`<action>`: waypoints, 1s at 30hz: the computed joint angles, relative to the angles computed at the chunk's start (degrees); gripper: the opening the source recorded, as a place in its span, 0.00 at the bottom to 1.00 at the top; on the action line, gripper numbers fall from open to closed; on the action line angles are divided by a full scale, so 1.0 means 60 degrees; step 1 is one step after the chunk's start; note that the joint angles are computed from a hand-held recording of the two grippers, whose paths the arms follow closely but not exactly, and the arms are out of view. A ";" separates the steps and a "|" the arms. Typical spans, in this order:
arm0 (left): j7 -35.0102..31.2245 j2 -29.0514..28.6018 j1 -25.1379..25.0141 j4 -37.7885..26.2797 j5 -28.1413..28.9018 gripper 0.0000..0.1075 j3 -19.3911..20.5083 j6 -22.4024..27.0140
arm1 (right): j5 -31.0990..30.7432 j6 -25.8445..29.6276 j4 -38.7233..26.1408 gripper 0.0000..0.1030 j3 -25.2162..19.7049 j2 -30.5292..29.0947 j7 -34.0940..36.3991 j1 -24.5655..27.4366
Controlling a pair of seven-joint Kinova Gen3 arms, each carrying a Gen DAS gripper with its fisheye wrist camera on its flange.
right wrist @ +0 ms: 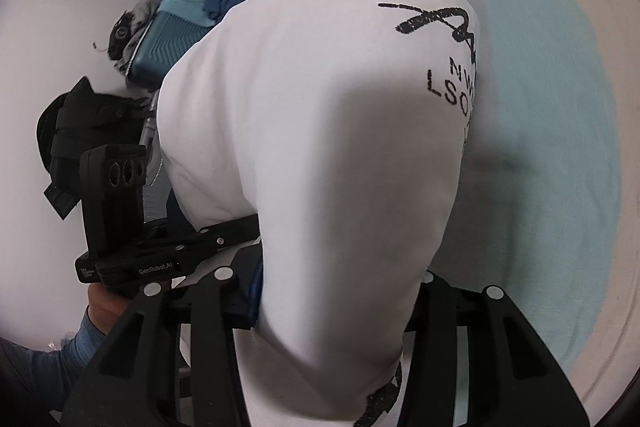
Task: Fold large clothes
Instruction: 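Grip the white bundle with both grippers and lift it off the bed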
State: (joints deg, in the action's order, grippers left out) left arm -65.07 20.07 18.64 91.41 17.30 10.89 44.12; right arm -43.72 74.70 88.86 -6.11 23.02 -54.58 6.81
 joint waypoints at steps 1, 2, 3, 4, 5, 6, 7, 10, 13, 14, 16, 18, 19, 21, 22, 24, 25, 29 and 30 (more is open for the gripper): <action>-0.0001 -0.0206 -0.0079 0.0105 -0.0038 0.30 -0.0062 0.0076 | 0.0010 0.0005 -0.0152 0.42 -0.0066 -0.0002 -0.0118 -0.0157; -0.0087 -0.0430 -0.0245 0.0246 -0.0020 0.30 -0.0119 0.0153 | 0.0016 -0.0019 -0.0320 0.42 -0.0148 0.0003 -0.0248 -0.0352; -0.0124 -0.0589 -0.0349 0.0343 -0.0008 0.30 -0.0162 0.0214 | 0.0005 -0.0039 -0.0485 0.42 -0.0222 0.0039 -0.0377 -0.0528; -0.0112 -0.0813 -0.0452 0.0466 -0.0038 0.30 -0.0241 0.0308 | 0.0001 -0.0052 -0.0570 0.42 -0.0287 0.0037 -0.0466 -0.0663; 0.0014 -0.1058 -0.0433 0.0617 -0.0094 0.30 -0.0287 0.0361 | 0.0002 -0.0089 -0.0669 0.42 -0.0364 0.0038 -0.0577 -0.0844; -0.0016 -0.1329 -0.0591 0.0800 -0.0106 0.30 -0.0371 0.0471 | 0.0013 -0.0148 -0.0821 0.42 -0.0468 0.0042 -0.0753 -0.1111; -0.0073 -0.1567 -0.0745 0.0954 -0.0133 0.30 -0.0457 0.0601 | 0.0042 -0.0204 -0.0986 0.42 -0.0570 0.0057 -0.0930 -0.1387; -0.0142 -0.2337 -0.1097 0.1533 -0.0262 0.30 -0.0691 0.0890 | 0.0146 -0.0403 -0.1499 0.42 -0.0839 0.0202 -0.1462 -0.2177; -0.0239 -0.3075 -0.1551 0.1953 -0.0448 0.30 -0.0993 0.1327 | 0.0273 -0.0660 -0.2087 0.41 -0.1141 0.0522 -0.1997 -0.3019; -0.0323 -0.3361 -0.1748 0.2136 -0.0512 0.30 -0.1138 0.1485 | 0.0325 -0.0768 -0.2306 0.41 -0.1248 0.0667 -0.2174 -0.3326; -0.0445 -0.3658 -0.2042 0.2372 -0.0573 0.30 -0.1311 0.1626 | 0.0408 -0.0917 -0.2564 0.41 -0.1430 0.0851 -0.2380 -0.3735; -0.0585 -0.4102 -0.2409 0.2717 -0.0645 0.30 -0.1573 0.1893 | 0.0514 -0.1106 -0.2932 0.41 -0.1611 0.1163 -0.2693 -0.4304; -0.0471 -0.4305 -0.2509 0.2837 -0.0779 0.30 -0.1576 0.2036 | 0.0582 -0.1153 -0.3084 0.41 -0.1689 0.1298 -0.2816 -0.4531; -0.0494 -0.4613 -0.2741 0.3124 -0.0928 0.30 -0.1698 0.2204 | 0.0697 -0.1256 -0.3322 0.41 -0.1821 0.1540 -0.3052 -0.4927; -0.0514 -0.4731 -0.2838 0.3274 -0.0957 0.30 -0.1747 0.2230 | 0.0773 -0.1298 -0.3441 0.41 -0.1877 0.1666 -0.3152 -0.5125; -0.0468 -0.4939 -0.2999 0.3695 -0.1040 0.30 -0.1776 0.2156 | 0.0893 -0.1457 -0.3507 0.41 -0.1963 0.1865 -0.3294 -0.5439; -0.0471 -0.4967 -0.3053 0.3854 -0.1055 0.30 -0.1786 0.2100 | 0.0964 -0.1505 -0.3548 0.41 -0.1985 0.1979 -0.3400 -0.5580; -0.0392 -0.4918 -0.3163 0.4528 -0.1127 0.30 -0.1717 0.1546 | 0.1297 -0.1774 -0.3551 0.41 -0.2005 0.2334 -0.3774 -0.6016; -0.0360 -0.4923 -0.3175 0.4712 -0.1114 0.30 -0.1707 0.1351 | 0.1360 -0.1840 -0.3548 0.41 -0.2010 0.2412 -0.3861 -0.6081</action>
